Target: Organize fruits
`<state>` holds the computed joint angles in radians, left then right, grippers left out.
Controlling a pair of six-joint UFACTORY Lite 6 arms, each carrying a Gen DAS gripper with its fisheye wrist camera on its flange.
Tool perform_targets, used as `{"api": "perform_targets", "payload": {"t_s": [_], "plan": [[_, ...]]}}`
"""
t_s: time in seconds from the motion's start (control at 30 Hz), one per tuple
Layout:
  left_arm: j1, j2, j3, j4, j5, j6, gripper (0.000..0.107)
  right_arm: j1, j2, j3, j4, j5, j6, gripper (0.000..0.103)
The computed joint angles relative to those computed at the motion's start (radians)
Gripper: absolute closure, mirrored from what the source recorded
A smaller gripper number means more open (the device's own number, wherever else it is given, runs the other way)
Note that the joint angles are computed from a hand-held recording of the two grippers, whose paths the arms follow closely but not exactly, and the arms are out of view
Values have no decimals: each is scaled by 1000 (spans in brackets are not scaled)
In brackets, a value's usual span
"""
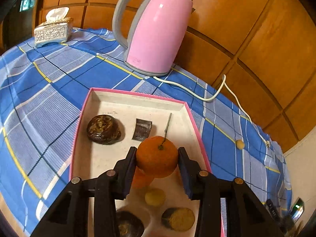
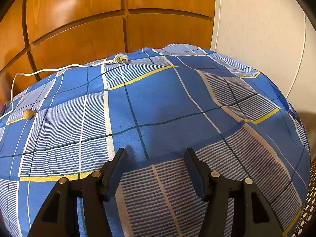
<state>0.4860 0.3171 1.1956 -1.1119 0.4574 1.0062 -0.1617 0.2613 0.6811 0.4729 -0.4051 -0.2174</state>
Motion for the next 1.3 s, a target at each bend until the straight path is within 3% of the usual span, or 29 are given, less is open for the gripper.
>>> {"api": "perform_targets", "payload": {"t_s": [0.07,0.23,0.43,0.5,0.63,0.7,0.8,0.97,1.3], "plan": [[-2,-12,-18,-29,-22,23,48,1,0,0,3,-1,-2,41],[21,-92,-112,-55,-42,48,47,5,2,3,23,0,-23,41],[31,-264,-301,-81,-150,93,46,6,0,3,27,1,-30,41],[38,-316,-355,-84,-168,114,38,5,1,4,28,1,-32,41],[37,-408,-452,-66,-222,120,35,5,0,2,28,2,-33,41],[31,-439,-492,-40,-263,93,26,5,0,3,28,2,-33,41],[29,-488,-554,-112,-310,169,25,5,1,4,29,2,-34,41],[50,-511,-589,-210,-301,255,18,8,2,7,42,4,-48,41],[65,-510,-604,-265,-287,312,17,16,2,11,79,5,-89,41]]}}
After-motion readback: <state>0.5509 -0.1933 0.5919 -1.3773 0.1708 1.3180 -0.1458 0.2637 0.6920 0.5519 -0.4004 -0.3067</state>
